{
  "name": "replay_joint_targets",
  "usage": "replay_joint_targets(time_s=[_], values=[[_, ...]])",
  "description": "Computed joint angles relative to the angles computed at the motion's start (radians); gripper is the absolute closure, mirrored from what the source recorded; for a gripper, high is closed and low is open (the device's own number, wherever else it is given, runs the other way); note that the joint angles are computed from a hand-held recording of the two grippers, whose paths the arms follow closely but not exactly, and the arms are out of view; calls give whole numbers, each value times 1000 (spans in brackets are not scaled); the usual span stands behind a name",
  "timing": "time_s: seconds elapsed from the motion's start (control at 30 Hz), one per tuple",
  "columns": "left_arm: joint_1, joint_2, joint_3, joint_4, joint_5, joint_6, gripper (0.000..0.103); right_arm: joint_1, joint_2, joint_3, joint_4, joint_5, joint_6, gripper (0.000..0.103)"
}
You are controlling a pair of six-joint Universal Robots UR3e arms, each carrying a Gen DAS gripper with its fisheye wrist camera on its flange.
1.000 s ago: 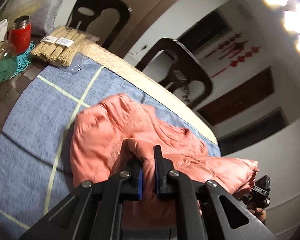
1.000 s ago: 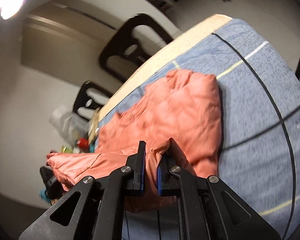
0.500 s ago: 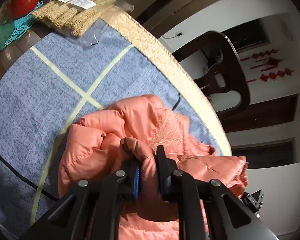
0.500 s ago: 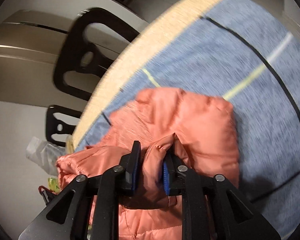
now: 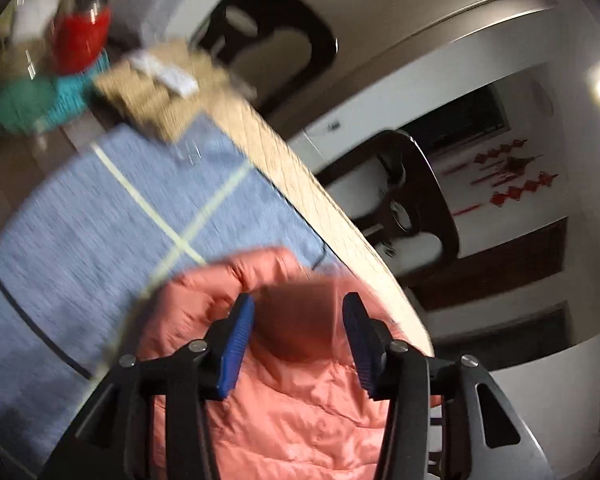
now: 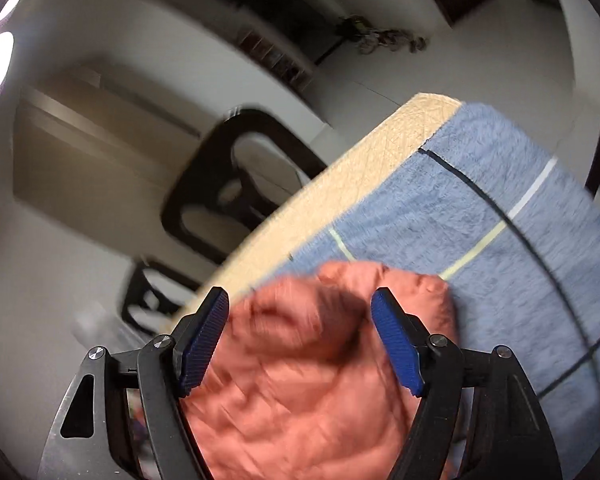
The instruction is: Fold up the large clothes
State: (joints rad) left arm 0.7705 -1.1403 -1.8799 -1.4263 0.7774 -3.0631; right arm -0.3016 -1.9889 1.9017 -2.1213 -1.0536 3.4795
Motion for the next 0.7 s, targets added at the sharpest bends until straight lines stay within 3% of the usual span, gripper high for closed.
replay_joint_targets(time_s=[0.07, 0.13, 0.27, 0.37, 0.43, 0.47, 0.53, 0.7], values=[[-73, -27, 35, 51, 67, -22, 54, 115, 62, -59, 24, -112, -39, 32], [-205, -80, 80, 108, 153, -28, 55, 219, 139, -112, 31, -198, -53, 44], [-485, -209, 131, 278, 330, -48, 56, 394, 314, -229, 32, -378, -85, 51], [-668, -326, 142, 421, 547, -47, 56, 460, 420, -283, 50, -485, -95, 53], [-694, -392, 129, 453, 619, -51, 69, 482, 463, -285, 60, -555, -102, 58], [-679, -409, 104, 471, 622, -52, 73, 488, 479, -265, 53, -584, -114, 62], [-635, -405, 29, 540, 597, -40, 93, 498, 483, -222, 16, -610, -125, 64], [-566, -395, -79, 625, 531, -13, 99, 489, 495, -159, -56, -601, -99, 66]])
